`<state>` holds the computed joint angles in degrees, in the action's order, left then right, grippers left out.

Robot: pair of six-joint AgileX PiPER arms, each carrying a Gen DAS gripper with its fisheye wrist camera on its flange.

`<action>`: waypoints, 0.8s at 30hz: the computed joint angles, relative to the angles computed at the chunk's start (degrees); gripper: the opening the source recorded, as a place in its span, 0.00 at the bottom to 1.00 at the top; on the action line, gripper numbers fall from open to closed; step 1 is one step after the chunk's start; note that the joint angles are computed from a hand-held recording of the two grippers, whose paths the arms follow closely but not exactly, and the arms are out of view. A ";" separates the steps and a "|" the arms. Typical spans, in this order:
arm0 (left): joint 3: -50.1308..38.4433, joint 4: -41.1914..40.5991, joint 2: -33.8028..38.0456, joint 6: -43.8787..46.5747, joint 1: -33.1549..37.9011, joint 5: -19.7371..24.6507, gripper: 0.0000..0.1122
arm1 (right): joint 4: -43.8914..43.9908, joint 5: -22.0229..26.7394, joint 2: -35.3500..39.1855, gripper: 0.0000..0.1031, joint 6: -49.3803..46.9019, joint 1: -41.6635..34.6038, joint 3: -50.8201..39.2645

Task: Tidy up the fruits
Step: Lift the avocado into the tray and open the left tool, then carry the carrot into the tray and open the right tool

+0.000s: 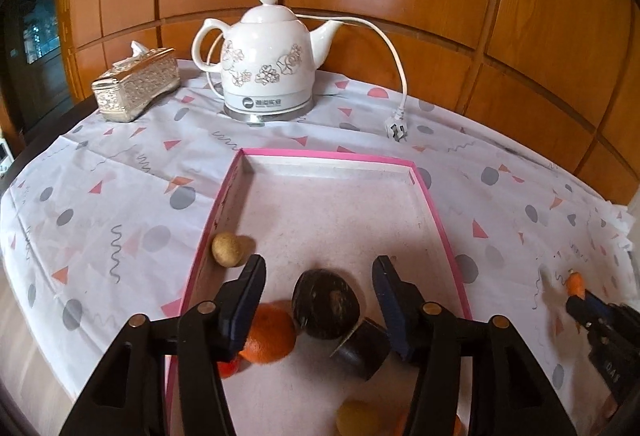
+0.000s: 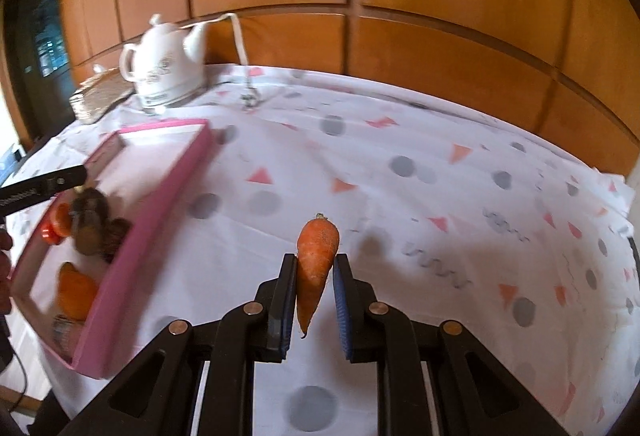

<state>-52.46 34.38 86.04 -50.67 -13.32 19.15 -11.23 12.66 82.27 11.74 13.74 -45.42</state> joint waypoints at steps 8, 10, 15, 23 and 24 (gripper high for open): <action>5.03 5.87 -5.86 -8.17 -2.04 1.17 0.62 | 17.00 2.09 1.47 0.17 -16.30 6.10 -3.93; 6.26 6.04 -7.27 -8.70 -2.11 1.44 0.65 | 21.08 2.84 2.31 0.17 -19.95 7.45 -5.23; 8.65 6.53 -9.72 -9.72 -1.69 1.76 0.66 | 27.86 4.89 5.10 0.17 -25.76 11.02 -8.77; 10.69 5.37 -11.96 -9.56 0.25 1.99 0.70 | 28.18 6.62 8.85 0.17 -25.32 15.79 -12.49; 10.79 5.30 -12.07 -9.59 0.42 2.19 0.70 | 27.60 6.83 9.49 0.17 -24.64 16.21 -13.14</action>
